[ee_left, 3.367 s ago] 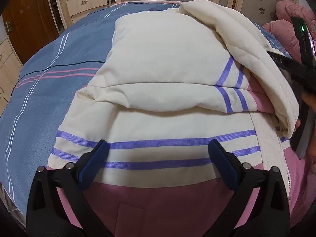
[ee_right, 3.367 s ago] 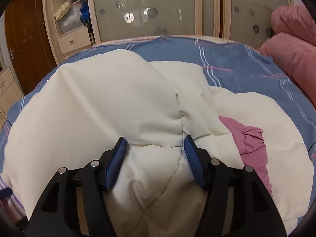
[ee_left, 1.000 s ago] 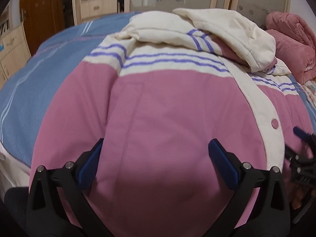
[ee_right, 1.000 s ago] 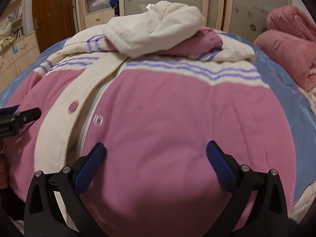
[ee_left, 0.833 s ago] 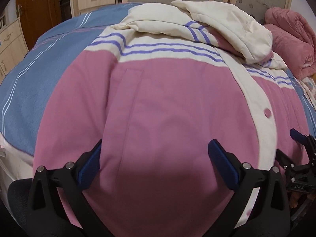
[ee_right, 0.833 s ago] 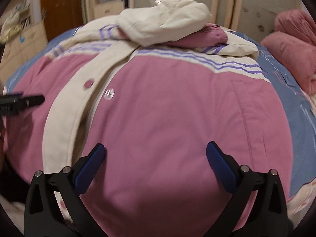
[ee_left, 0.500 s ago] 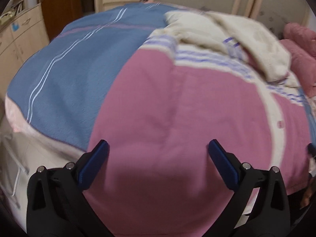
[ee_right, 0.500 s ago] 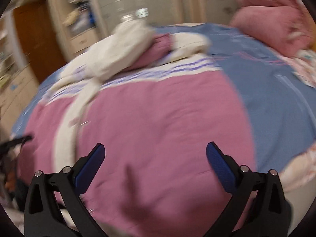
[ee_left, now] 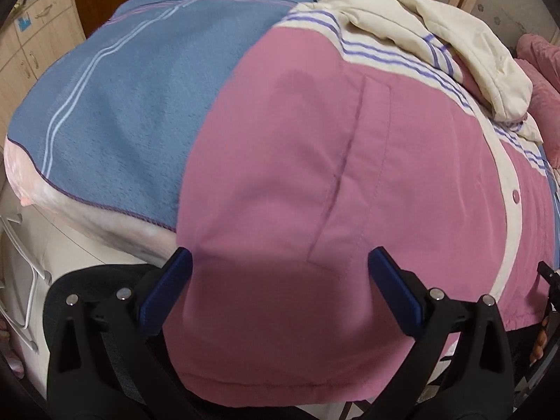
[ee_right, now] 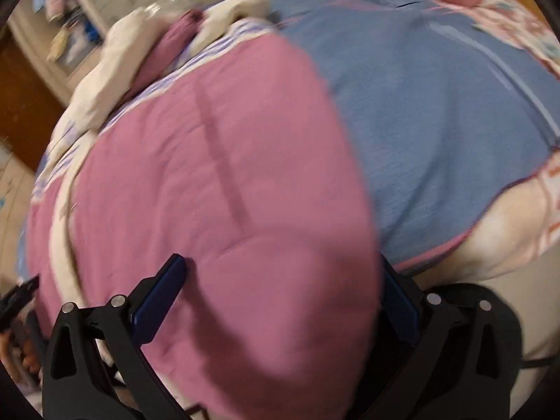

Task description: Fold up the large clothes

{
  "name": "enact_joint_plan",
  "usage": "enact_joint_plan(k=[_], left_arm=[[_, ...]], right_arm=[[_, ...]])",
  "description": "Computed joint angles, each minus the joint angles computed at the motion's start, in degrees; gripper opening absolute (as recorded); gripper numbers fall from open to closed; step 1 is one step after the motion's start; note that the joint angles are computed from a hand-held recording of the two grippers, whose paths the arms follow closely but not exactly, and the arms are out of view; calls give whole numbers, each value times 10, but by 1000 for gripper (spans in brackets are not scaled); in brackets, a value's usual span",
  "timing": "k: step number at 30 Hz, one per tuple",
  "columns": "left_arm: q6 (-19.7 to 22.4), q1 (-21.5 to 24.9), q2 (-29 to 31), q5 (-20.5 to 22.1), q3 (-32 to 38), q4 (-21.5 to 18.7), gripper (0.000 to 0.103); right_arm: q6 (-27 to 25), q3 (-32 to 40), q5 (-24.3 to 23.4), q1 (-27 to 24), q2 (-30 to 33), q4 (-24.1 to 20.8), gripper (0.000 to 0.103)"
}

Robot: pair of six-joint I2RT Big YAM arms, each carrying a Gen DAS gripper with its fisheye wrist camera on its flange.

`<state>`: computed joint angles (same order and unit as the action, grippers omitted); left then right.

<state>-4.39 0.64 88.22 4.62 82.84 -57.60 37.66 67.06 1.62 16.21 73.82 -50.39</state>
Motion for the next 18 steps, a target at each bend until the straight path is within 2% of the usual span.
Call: enact_joint_plan(k=[4, 5, 7, 9, 12, 15, 16, 17, 18], left_arm=[[38, -5, -8, 28, 1, -14, 101], [50, -5, -11, 31, 0, -14, 101], [65, 0, -10, 27, -1, -17, 101], [56, 11, -4, 33, 0, -20, 101], [28, 33, 6, 77, 0, -21, 101], [23, 32, 6, 74, -5, -14, 101], [22, 30, 5, 71, -6, -12, 101], [20, 28, 3, 73, -8, -10, 101], [18, 27, 3, 77, -8, -9, 100]], right_arm=[[-23, 11, -31, 15, -6, 8, 102], [-28, 8, -44, 16, -12, 18, 102], [-29, 13, -44, 17, -14, 12, 102], [-16, 5, -45, 11, -15, 11, 102], [8, -14, -61, -1, -20, 27, 102], [0, -16, -52, 4, -17, 28, 102], [-2, -13, -48, 8, -16, 26, 97], [-6, -11, -37, 12, -16, 19, 83], [-10, -6, -27, 13, -14, 10, 77]])
